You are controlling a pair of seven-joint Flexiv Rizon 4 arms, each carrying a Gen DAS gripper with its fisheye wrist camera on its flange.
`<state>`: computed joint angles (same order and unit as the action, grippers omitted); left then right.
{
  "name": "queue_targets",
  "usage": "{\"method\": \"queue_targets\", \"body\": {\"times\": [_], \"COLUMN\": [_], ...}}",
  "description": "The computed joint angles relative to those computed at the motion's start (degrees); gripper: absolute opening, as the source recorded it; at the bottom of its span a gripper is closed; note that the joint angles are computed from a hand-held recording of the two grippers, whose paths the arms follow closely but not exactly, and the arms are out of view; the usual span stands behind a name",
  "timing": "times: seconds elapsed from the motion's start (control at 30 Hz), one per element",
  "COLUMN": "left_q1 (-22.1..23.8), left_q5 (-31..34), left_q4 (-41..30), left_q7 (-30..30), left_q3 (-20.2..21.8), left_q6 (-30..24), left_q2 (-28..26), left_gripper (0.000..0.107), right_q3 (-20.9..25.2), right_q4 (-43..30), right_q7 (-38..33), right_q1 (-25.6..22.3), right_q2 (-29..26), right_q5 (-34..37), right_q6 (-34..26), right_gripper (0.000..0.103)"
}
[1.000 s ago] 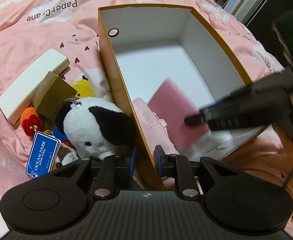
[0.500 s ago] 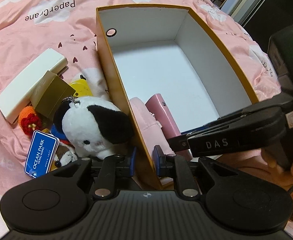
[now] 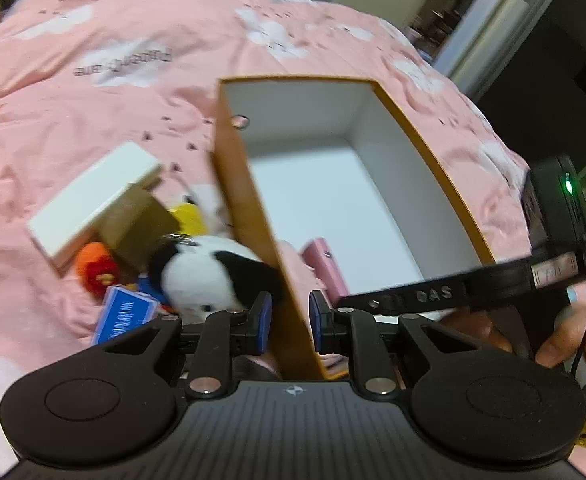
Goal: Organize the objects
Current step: 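Grasp the brown perfume box with the left tool while the right tool grasps the black box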
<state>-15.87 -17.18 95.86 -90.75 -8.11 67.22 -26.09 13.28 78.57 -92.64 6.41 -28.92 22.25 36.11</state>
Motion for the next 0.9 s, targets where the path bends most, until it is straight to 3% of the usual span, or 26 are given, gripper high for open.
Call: {"method": "queue_targets", "body": {"times": [0.13,0.2,0.3,0.4,0.47,0.57,0.67,0.77,0.9], "left_q1": [-0.7,-1.37,-2.33,-1.28,-0.46,-0.14,0.17,1.02,1.38], "left_q5": [1.47,3.49,7.84,8.72,7.71,7.24,7.02,5.52,5.09], "left_q4": [1.75,2.02,1.75,2.99,4.11,5.65,6.86,8.74,9.53], "left_q7": [-4.47,-7.98,-13.51,-14.91,-15.43,-17.78,-19.81,-18.85,-14.68], "left_q3": [2.66,4.57,7.24,6.45,5.43,5.17,4.98,4.04,3.07], "left_q6": [1.37,1.23,-1.39,-3.29,-4.7,-6.46,-9.02,-9.82,-11.32], "left_q2": [2.15,3.04,4.43,5.9,6.56,7.21,7.87,8.78,9.58], "left_gripper": [0.024,0.026,0.029,0.03,0.032,0.033,0.033,0.033,0.034], "right_q3": [-0.2,-0.37,1.23,4.15,6.0,7.27,6.18,3.85,2.93], "right_q4": [2.69,5.33,10.32,12.72,12.89,13.05,14.41,16.51,16.3], "right_q7": [-1.01,-2.19,-8.05,-16.27,-22.05,-28.98,-32.15,-30.92,-29.8], "right_q1": [0.45,1.31,1.55,0.79,0.21,0.66,3.26,7.2,8.27], "right_q2": [1.76,3.39,6.34,8.26,8.9,9.97,10.91,11.18,10.63], "right_q5": [-0.72,-1.95,-1.38,0.78,2.95,4.01,2.02,-3.99,-5.99], "right_q6": [3.92,8.64,18.93,24.64,25.38,21.71,19.51,18.95,15.84], "right_gripper": [0.024,0.034,0.036,0.039,0.041,0.041,0.04,0.04,0.047]}}
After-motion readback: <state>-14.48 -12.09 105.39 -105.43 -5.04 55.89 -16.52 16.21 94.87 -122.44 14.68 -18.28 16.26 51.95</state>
